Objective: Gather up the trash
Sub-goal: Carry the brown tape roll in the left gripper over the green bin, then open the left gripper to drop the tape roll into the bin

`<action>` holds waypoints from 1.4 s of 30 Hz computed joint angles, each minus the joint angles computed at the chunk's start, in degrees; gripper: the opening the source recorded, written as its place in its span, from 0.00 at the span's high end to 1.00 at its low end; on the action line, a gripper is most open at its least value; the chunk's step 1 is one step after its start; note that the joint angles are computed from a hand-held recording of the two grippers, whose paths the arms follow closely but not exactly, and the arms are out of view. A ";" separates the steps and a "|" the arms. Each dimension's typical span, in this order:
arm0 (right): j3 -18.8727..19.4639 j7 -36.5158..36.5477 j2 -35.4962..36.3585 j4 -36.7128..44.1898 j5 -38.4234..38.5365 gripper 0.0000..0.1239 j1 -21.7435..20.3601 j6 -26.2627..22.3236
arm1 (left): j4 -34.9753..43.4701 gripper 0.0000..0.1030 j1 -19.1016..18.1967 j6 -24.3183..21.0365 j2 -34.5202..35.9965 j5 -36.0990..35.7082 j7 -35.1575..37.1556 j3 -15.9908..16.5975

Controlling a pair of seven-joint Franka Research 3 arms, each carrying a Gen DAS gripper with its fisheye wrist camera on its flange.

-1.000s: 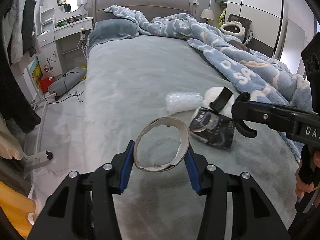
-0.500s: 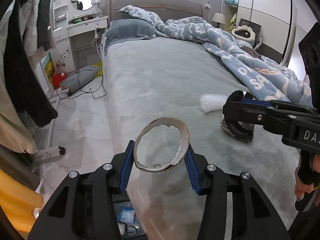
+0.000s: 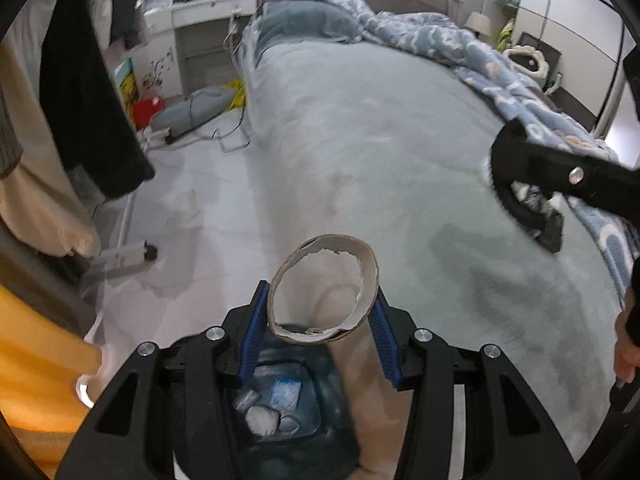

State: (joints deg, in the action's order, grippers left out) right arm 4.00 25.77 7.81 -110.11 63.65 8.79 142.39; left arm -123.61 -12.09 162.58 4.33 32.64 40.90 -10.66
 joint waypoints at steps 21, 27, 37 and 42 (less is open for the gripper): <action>3.94 9.53 6.11 4.85 -10.98 0.84 4.96 -1.57 | -9.08 0.50 4.44 -10.35 -2.72 -30.90 23.82 0.21; 4.61 11.47 8.00 6.54 -13.62 0.84 5.99 -1.92 | -9.81 0.49 5.15 -14.46 -2.90 -36.45 28.49 0.54; 5.15 17.07 11.53 8.95 -20.27 0.84 7.69 -2.09 | -11.45 0.36 6.03 -17.73 -4.03 -40.30 33.36 1.32; 4.88 21.66 14.37 11.10 -25.32 0.84 8.86 -2.59 | -13.21 0.34 6.40 -15.85 -6.57 -41.32 33.60 2.04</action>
